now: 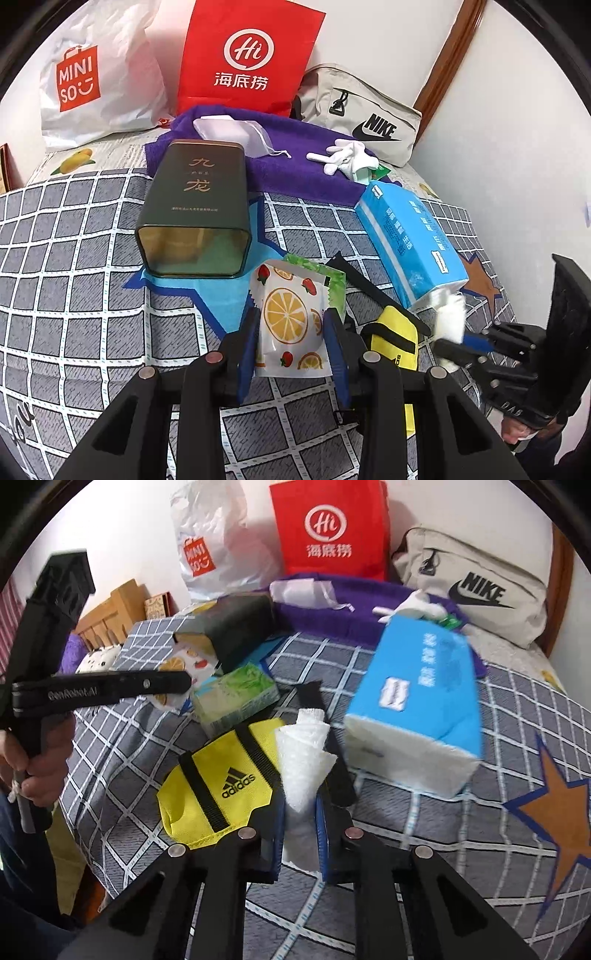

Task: Organize soft objects
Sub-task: 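Grasp the crumpled white tissue with the right tool while the left tool holds the packet, then carry the orange-print packet and white tissue up onto the purple towel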

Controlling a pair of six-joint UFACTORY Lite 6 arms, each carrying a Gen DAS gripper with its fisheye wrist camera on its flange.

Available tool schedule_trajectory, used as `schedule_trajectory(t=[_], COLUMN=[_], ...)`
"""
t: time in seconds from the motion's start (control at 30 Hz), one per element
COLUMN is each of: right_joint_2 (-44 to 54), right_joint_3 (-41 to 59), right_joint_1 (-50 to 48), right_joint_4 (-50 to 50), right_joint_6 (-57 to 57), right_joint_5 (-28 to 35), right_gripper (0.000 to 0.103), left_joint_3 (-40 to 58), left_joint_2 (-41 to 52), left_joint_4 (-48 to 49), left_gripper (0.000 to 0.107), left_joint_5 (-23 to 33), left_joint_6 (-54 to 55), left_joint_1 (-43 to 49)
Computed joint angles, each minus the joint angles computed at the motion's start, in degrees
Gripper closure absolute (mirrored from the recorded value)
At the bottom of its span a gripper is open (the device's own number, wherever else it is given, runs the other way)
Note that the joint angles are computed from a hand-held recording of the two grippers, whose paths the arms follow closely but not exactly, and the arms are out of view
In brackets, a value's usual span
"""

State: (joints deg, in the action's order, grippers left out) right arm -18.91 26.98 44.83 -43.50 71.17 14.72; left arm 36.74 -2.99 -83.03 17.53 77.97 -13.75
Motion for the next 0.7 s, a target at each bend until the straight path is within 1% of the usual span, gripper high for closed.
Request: schedule_trajectory(t=[0.17, 0.27, 0.57, 0.7], right_joint_2=[-4.5, -5.4, -5.1, -3.9], right_joint_3=[-0.8, -0.4, 3.1, 5.4], right_joint_1=[0.1, 0.0, -1.5, -4.3], right_joint_4=[2.2, 2.3, 2.9, 4.8], right_joint_6=[-1.8, -2.4, -5.6, -9.4], right_joint_5=[3.1, 3.8, 5.6, 4.7], right_gripper=[0.088, 0.088, 0.088, 0.088], left_joint_3=[-0.8, -1.2, -0.3, 1.6], left_joint_2=[-0.9, -2.1, -3.7, -3.2], left_joint_4=[-0.6, 0.4, 6.0, 9.4], left_gripper=[0.074, 0.074, 0.075, 0.075], left_joint_5=[1.5, 1.8, 2.6, 2.7], left_joint_6=[0.7, -0.3, -5.7, -9.4], left_joint_1=[1.6, 1.9, 2.9, 2.8])
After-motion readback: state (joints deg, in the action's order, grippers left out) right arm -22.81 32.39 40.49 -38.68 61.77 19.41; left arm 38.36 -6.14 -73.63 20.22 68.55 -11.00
